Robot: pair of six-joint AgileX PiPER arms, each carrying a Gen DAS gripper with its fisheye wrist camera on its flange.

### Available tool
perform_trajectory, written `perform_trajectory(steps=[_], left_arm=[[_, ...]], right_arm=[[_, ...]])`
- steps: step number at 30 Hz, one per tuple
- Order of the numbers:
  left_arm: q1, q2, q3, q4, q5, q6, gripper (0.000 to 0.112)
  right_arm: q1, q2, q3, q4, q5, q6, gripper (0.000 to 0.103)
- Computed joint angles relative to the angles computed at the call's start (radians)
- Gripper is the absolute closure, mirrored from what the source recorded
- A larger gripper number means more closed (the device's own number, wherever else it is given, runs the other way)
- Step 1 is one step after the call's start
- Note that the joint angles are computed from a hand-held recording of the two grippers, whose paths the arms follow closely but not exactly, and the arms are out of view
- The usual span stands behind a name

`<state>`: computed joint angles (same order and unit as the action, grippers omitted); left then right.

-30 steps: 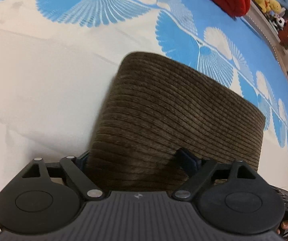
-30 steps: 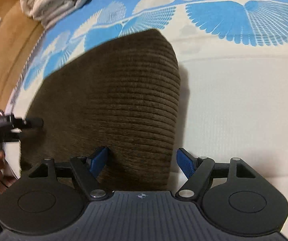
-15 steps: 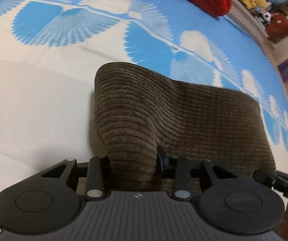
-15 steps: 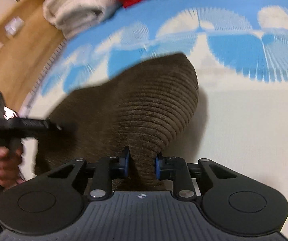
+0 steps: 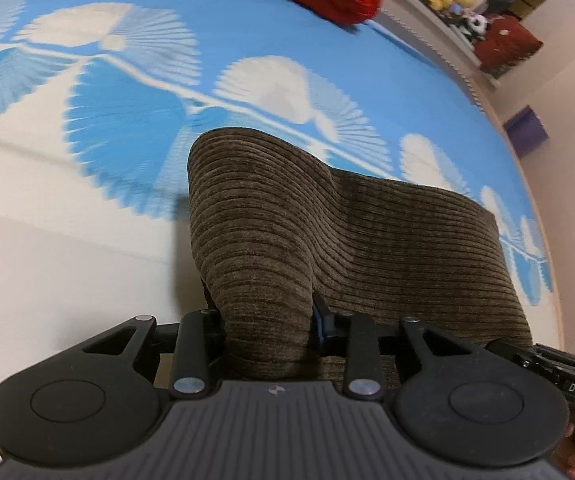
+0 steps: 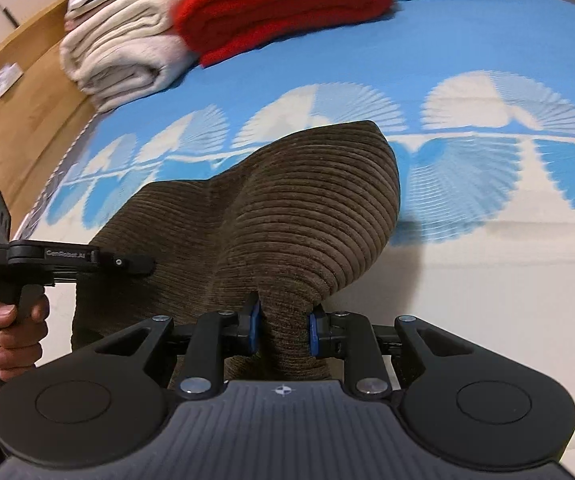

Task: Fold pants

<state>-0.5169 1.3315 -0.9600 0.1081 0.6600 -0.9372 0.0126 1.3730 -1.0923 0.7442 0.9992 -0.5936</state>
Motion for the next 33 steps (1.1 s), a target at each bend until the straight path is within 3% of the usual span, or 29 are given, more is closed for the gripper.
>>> perform_trajectory(steps=[7, 9, 11, 12, 15, 17, 19, 23, 25, 27, 29, 30, 31, 33], left_arm=[[-0.043, 0.125, -0.105, 0.022, -0.135, 0.026, 0.075], [-0.036, 0.169, -0.143, 0.033, -0.085, -0.002, 0.066], [-0.064, 0.205, -0.188, 0.16, 0.039, -0.131, 0.065], [-0.074, 0.2, -0.192, 0.186, 0.055, -0.16, 0.065], [-0.122, 0.171, -0.208, 0.239, 0.06, -0.152, 0.066], [-0.171, 0.153, -0.204, 0.249, 0.042, -0.081, 0.066], [-0.231, 0.172, -0.218, 0.299, 0.074, -0.064, 0.07], [-0.296, 0.248, -0.228, 0.296, 0.108, -0.004, 0.077], [-0.335, 0.306, -0.244, 0.339, 0.162, -0.02, 0.077], [-0.348, 0.308, -0.252, 0.361, 0.177, -0.043, 0.077], [-0.337, 0.289, -0.254, 0.349, 0.174, -0.077, 0.075], [-0.329, 0.278, -0.243, 0.346, 0.16, -0.093, 0.075], [-0.32, 0.271, -0.234, 0.348, 0.151, -0.107, 0.075], [-0.306, 0.266, -0.239, 0.346, 0.159, -0.109, 0.075]], right_arm=[[-0.218, 0.017, 0.028, 0.084, 0.026, -0.153, 0.08], [-0.246, 0.04, 0.029, 0.077, -0.007, -0.186, 0.079], [-0.245, 0.063, 0.035, 0.005, -0.088, -0.199, 0.075], [-0.22, 0.075, 0.039, -0.067, -0.144, -0.161, 0.072], [-0.183, 0.129, 0.019, -0.229, -0.196, 0.012, 0.071], [-0.187, 0.1, 0.029, -0.223, -0.223, -0.009, 0.071], [-0.19, 0.042, 0.058, -0.19, -0.265, -0.067, 0.071], [-0.253, 0.032, 0.052, -0.079, -0.112, -0.211, 0.068], [-0.236, 0.059, 0.045, -0.12, -0.035, -0.223, 0.061], [-0.177, 0.075, 0.068, -0.254, -0.076, -0.17, 0.061], [-0.178, 0.07, 0.093, -0.265, -0.099, -0.165, 0.058], [-0.187, 0.074, 0.084, -0.26, -0.09, -0.145, 0.052], [-0.199, 0.078, 0.077, -0.256, -0.082, -0.119, 0.036], [-0.217, 0.074, 0.085, -0.258, -0.083, -0.089, 0.019]])
